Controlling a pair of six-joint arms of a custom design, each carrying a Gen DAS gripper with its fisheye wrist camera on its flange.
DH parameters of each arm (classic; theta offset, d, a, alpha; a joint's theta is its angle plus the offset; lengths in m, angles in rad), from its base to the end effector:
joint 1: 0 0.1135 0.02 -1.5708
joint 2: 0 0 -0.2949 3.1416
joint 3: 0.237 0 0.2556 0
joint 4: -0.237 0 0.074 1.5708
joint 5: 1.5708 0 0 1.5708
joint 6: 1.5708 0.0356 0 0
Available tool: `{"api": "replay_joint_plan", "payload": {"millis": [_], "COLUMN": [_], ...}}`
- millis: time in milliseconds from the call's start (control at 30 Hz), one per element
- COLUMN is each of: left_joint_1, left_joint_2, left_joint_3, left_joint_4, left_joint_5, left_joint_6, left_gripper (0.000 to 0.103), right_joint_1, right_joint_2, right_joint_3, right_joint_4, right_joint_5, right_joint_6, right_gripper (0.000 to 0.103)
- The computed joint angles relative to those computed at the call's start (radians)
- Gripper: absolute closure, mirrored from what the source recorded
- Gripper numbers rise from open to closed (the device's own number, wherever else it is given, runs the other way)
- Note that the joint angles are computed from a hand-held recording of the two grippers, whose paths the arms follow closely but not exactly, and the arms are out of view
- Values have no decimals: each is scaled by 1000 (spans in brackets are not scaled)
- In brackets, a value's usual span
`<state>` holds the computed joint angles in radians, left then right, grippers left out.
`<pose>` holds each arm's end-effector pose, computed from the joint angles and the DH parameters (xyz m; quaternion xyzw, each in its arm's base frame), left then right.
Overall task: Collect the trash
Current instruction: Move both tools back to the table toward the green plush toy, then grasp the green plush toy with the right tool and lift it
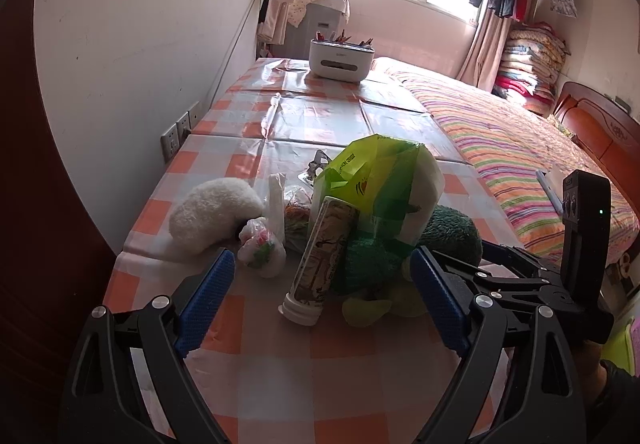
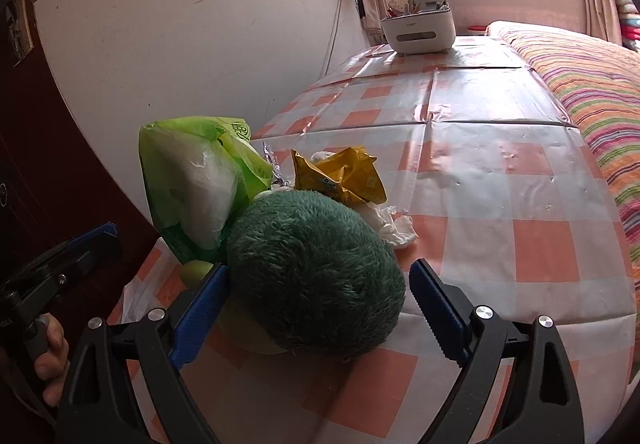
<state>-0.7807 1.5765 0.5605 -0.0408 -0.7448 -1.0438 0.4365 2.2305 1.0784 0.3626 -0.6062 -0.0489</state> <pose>0.1966 -0.1608 0.1416 -0.2098 0.8810 0.0281 0.4232 0.3805 0.1999 0.0706 -0.3224 0.8293 0.3408 0.3035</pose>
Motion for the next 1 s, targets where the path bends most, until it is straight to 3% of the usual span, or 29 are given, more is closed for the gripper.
{"api": "replay_joint_plan", "payload": {"millis": [267,333,567,1000], "left_joint_1": [5,5,10,10], "left_joint_2": [40,44,63,131], "left_joint_3": [31,36,52,115], "left_joint_4": [-4,-7,-11,-10], "left_joint_5": [2,1,4,11], "left_joint_6": [10,9,18,62], "left_gripper": [15,15,15,15], "right_joint_1": [14,17,30,-70], "right_joint_2": [0,-15,-82,-179], "right_joint_3": [-3,-29,-143,-279], "right_joint_4": [16,47,155,278], "right_joint_5": [23,32,92,89], "right_joint_6": [-11,-22,-39,-19], "right_gripper": [16,27,36,37]}}
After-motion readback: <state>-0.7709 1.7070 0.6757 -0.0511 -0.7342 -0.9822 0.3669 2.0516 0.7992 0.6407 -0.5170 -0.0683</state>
